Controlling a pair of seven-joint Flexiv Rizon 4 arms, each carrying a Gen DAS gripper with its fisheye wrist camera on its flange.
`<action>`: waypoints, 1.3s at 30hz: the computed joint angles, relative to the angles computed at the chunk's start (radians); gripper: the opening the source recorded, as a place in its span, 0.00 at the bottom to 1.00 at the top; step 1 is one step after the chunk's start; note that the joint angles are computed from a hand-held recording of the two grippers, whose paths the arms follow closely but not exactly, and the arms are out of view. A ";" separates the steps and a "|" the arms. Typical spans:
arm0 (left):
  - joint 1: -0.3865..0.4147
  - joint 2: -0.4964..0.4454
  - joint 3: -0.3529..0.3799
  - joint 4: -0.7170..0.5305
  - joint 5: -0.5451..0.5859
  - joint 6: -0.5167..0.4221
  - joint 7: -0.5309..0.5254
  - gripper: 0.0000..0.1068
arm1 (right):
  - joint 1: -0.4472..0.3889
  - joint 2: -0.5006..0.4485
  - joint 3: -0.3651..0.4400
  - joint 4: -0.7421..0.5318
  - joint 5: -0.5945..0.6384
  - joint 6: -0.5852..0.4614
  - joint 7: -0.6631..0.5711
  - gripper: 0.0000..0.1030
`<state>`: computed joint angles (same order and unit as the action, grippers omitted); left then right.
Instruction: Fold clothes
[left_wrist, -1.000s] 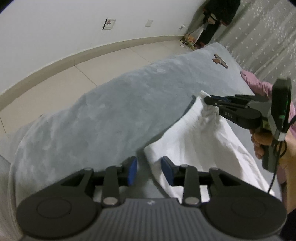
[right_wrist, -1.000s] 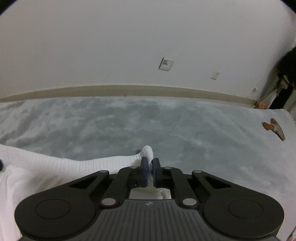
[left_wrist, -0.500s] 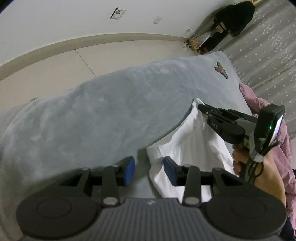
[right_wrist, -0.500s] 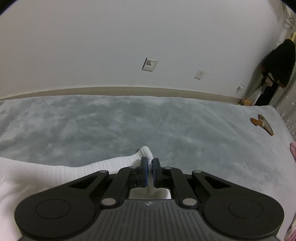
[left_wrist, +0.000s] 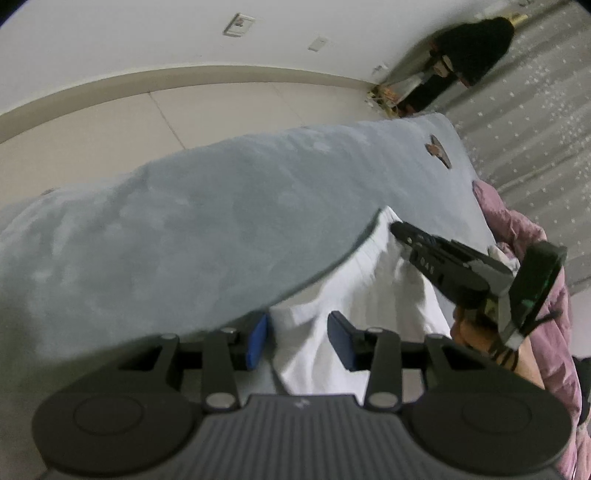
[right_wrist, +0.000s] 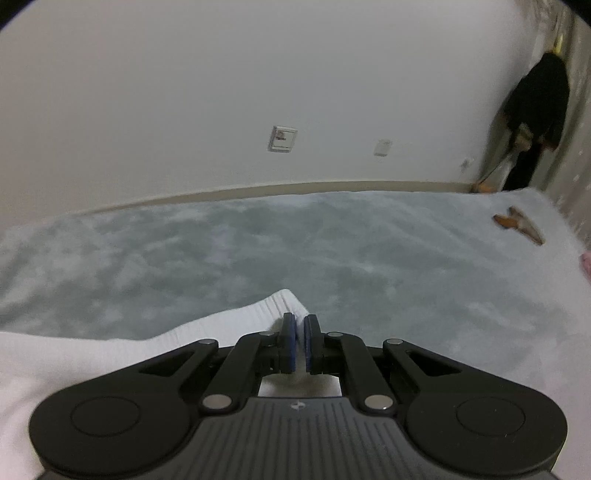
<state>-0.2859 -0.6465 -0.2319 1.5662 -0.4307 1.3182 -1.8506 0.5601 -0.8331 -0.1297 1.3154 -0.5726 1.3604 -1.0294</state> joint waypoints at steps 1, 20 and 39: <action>-0.007 -0.005 0.008 -0.011 0.007 -0.008 -0.003 0.34 | -0.009 0.003 0.013 0.000 0.009 0.000 -0.004 0.11; -0.115 -0.017 0.192 -0.107 0.225 -0.103 -0.182 0.07 | -0.028 -0.008 0.073 -0.039 0.107 -0.038 -0.184 0.04; -0.187 0.018 0.345 -0.170 0.540 -0.198 -0.452 0.09 | 0.051 -0.148 -0.030 -0.251 -0.009 -0.015 -0.103 0.03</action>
<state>-0.4729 -0.6286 0.1133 1.3959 0.1095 1.1203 -2.3031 0.6115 -0.9814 -0.1596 1.0644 -0.5819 1.3459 -1.1323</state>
